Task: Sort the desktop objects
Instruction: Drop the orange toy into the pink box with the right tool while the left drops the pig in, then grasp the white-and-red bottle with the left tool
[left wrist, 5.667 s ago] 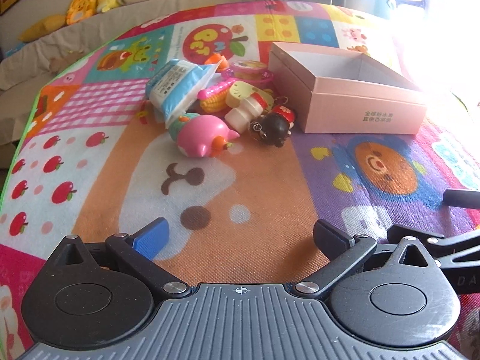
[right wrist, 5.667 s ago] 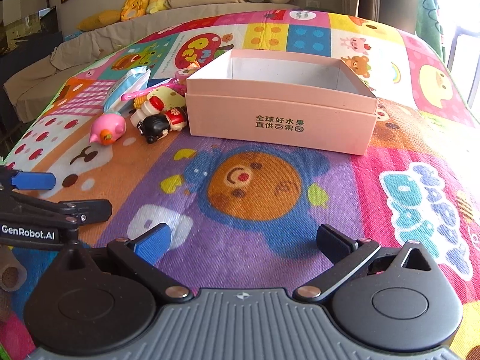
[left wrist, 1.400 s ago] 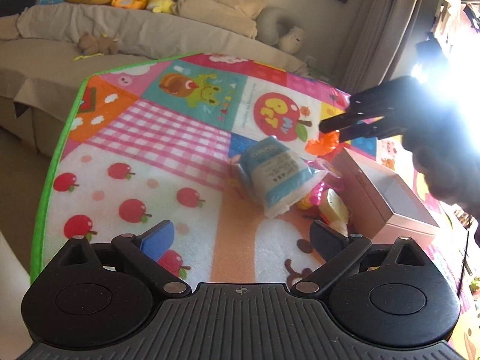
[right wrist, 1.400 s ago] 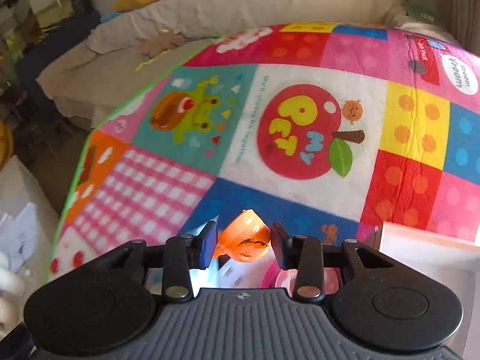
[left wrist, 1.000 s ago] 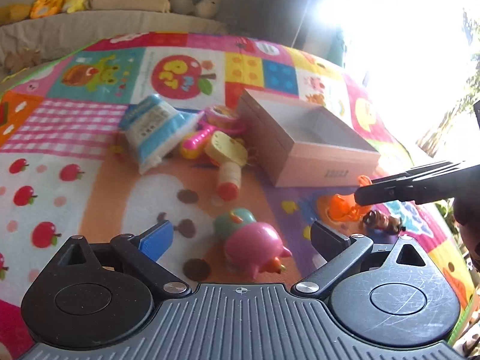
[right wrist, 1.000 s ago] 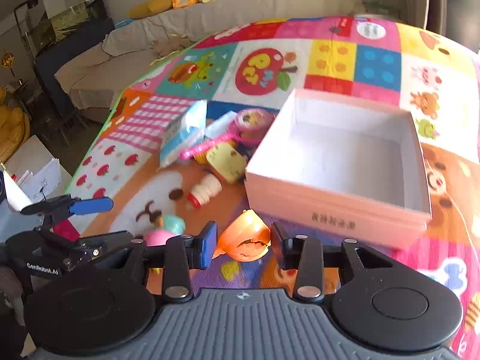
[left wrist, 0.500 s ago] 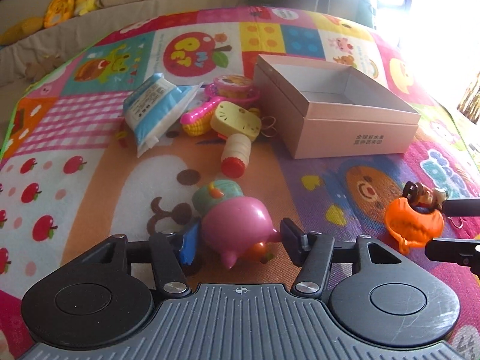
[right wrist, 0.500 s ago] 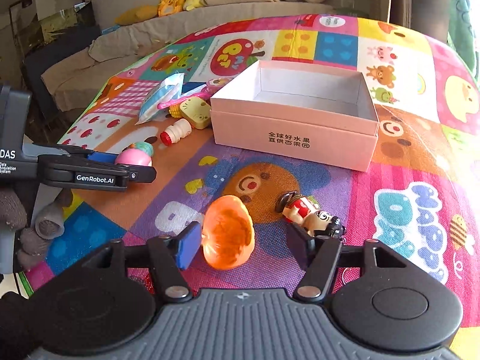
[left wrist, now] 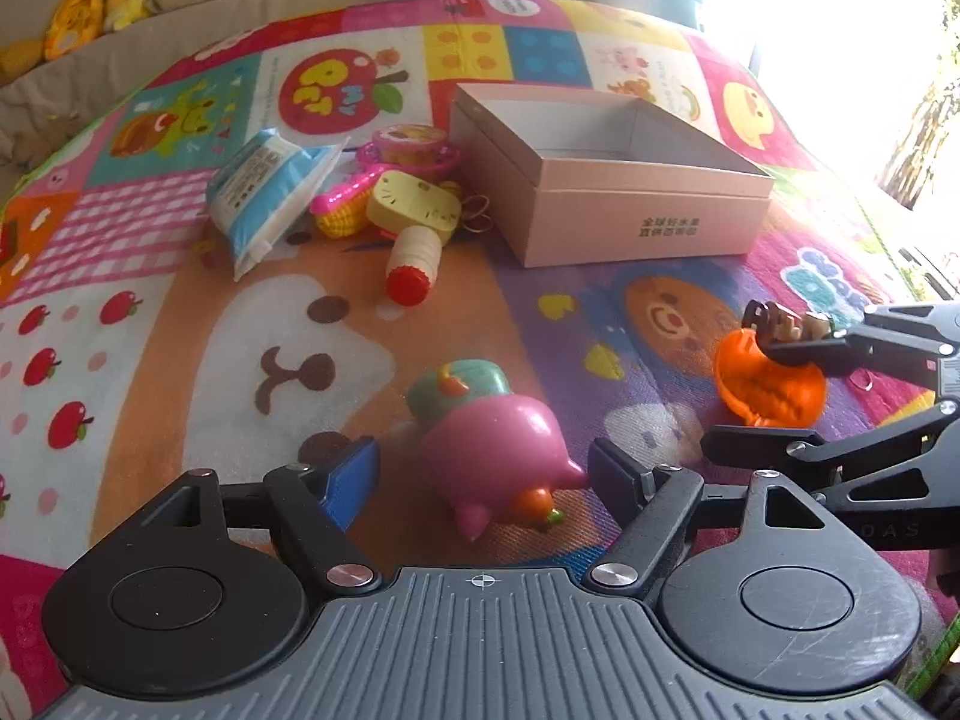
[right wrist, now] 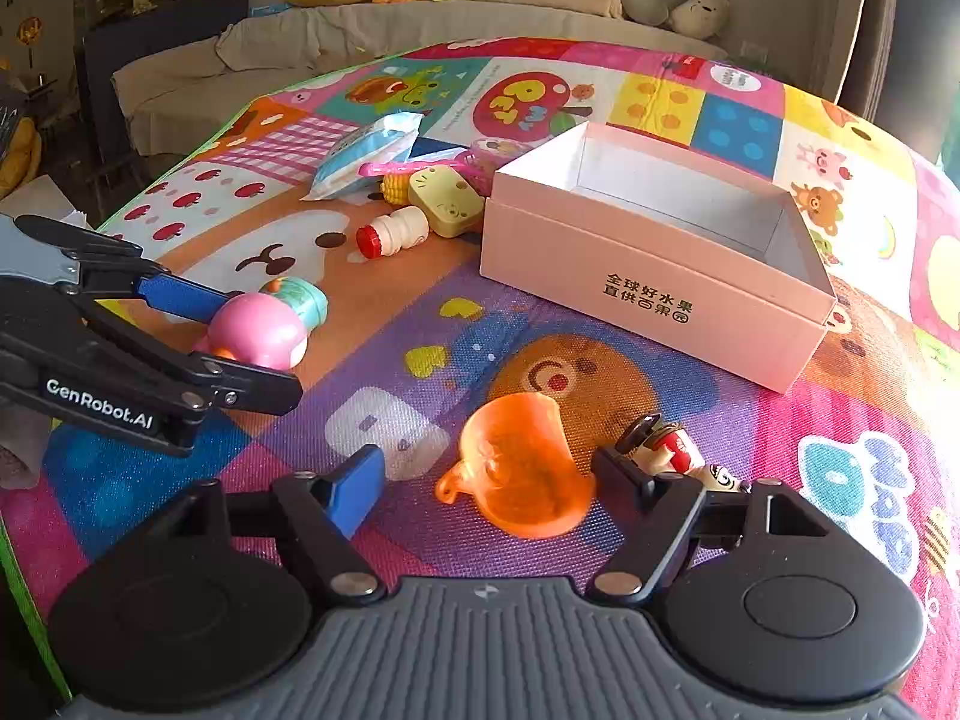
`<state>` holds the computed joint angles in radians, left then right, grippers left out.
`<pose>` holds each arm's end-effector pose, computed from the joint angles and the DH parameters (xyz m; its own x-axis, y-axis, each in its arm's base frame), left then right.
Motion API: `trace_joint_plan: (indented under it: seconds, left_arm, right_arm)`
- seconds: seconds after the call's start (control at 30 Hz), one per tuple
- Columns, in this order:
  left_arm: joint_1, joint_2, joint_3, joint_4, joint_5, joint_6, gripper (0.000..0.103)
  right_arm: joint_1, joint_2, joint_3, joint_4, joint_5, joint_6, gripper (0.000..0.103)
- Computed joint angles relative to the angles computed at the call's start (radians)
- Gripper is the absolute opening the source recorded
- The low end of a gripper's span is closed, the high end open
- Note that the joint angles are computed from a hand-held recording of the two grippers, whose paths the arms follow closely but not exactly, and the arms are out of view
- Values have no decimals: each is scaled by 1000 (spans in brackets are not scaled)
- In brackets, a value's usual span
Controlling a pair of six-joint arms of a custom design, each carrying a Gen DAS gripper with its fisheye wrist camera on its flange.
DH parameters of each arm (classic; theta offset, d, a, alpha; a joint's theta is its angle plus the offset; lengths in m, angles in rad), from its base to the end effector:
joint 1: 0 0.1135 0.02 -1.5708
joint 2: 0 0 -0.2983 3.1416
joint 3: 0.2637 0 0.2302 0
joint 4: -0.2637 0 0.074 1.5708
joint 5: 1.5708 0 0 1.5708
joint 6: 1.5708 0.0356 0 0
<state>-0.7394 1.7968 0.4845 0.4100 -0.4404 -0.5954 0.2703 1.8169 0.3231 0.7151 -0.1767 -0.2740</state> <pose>0.2079 -0.1690 0.1214 -0.7124 -0.0369 -0.7008 0.0178 0.9973 -0.0706 0.2366 0.0720 0.1093 -0.5479 -0.4282 -0.7187 -0.5523 0.8304 -0.0738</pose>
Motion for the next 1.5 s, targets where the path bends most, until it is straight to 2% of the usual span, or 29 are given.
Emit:
trace_joint_plan:
  seconds: [0.03, 0.1, 0.13, 0.23, 0.33, 0.47, 0.53, 0.63, 0.73, 0.8, 0.87, 0.97, 1.03, 1.17, 1.27, 1.37, 1.43, 1.5]
  left_arm:
    - [-1, 3, 9, -10, -7, 2, 79]
    - [-12, 0, 18, -26, -14, 12, 65]
    - [-21, -6, 19, -35, -15, 14, 62]
    - [-71, -40, 20, -64, -55, 21, 59]
    - [-107, -106, 39, -75, -112, 65, 57]
    - [-104, -147, 136, -20, -195, 270, 57]
    - [-70, -117, 200, 44, -180, 379, 57]
    - [1, -27, 339, 71, -127, 464, 57]
    - [72, 58, 456, 100, -72, 484, 61]
    - [119, 96, 526, 52, -35, 470, 78]
    - [146, 89, 511, 41, -40, 430, 81]
    - [172, 45, 358, 128, -53, 384, 92]
    - [178, 40, 260, 168, -74, 360, 93]
    - [184, 79, 119, 243, -50, 324, 92]
    - [186, 113, 51, 296, -10, 293, 90]
    - [203, 143, 45, 308, 14, 281, 82]
    - [218, 154, 62, 298, 34, 270, 71]
    - [232, 174, 94, 283, 62, 284, 70]
  right_arm:
    - [0, 4, 8, -15, -1, 4, 53]
    - [-9, -5, 25, -62, -7, 24, 49]
    - [-11, -20, 27, -88, -6, 30, 45]
    - [-40, -106, 8, -166, -42, 12, 44]
    - [-103, -273, -7, -290, -121, -20, 44]
    - [-207, -500, 74, -459, -199, -17, 44]
    - [-256, -533, 150, -489, -231, 11, 44]
    - [-283, -482, 264, -465, -227, 74, 44]
    - [-272, -335, 423, -429, -195, 151, 44]
    - [-258, -228, 499, -346, -158, 210, 45]
    - [-243, -120, 598, -336, -118, 239, 58]
    - [-236, -32, 663, -348, -67, 253, 59]
    - [-243, -14, 629, -320, -79, 245, 59]
    - [-241, 2, 516, -257, -87, 214, 61]
    - [-232, -10, 357, -154, -83, 176, 68]
    - [-220, -23, 204, -42, -56, 111, 71]
    - [-218, -28, 112, 36, -41, 93, 73]
    - [-227, -21, 39, 114, -42, 113, 74]
